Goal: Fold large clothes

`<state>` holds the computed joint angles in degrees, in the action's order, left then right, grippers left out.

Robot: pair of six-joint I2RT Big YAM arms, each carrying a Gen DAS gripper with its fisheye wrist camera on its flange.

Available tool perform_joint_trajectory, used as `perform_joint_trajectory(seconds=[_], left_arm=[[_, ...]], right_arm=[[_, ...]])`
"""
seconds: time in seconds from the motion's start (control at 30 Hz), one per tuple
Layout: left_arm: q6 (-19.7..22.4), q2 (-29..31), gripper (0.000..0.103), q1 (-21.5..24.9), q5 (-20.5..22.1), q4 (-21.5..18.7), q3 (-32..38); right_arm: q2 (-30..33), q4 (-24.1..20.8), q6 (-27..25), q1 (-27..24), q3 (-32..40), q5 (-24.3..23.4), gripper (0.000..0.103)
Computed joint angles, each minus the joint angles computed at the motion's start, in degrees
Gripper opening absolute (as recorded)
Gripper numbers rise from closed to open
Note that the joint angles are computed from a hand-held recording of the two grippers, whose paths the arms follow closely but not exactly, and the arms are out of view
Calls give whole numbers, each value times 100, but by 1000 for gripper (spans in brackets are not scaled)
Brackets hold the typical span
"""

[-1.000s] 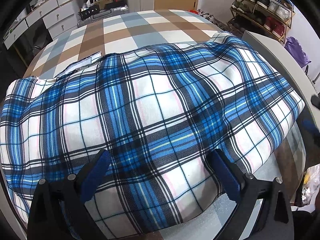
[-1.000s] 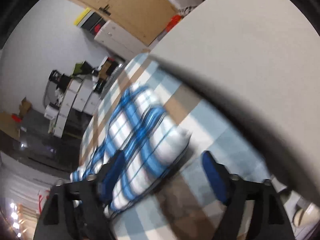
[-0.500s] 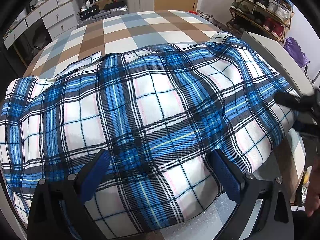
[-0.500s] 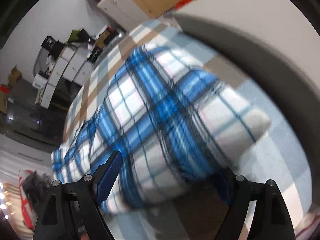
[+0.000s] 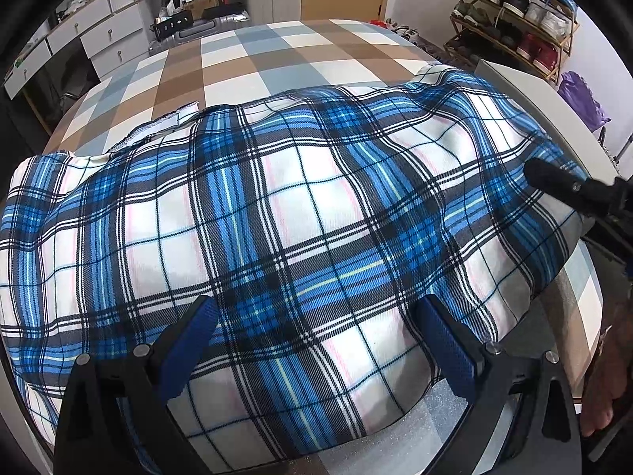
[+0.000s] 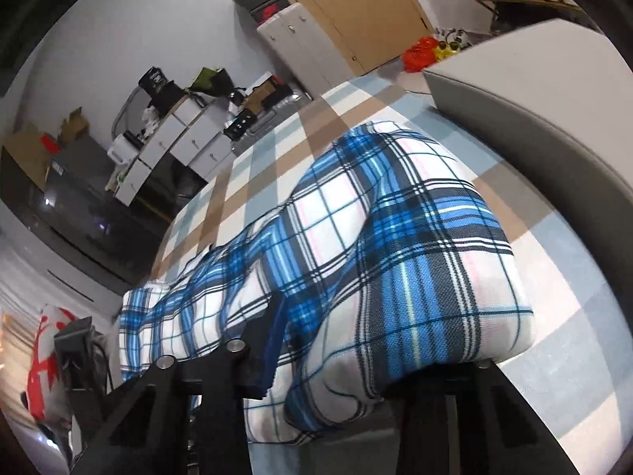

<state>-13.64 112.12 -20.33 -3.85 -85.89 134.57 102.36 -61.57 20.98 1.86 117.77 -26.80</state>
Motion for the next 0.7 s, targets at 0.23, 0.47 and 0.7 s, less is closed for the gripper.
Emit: perform_joint_trajectory(seconds=[0.23, 0.47, 0.7], left_arm=[[1, 17, 99, -7, -27, 0, 14], [11, -10, 99, -46, -138, 88, -54], [7, 249, 99, -94, -76, -173, 375]], right_arm=[[379, -496, 58, 30, 377, 28, 38], [529, -601, -27, -20, 650, -50, 9], [204, -236, -332, -19, 467, 28, 5]])
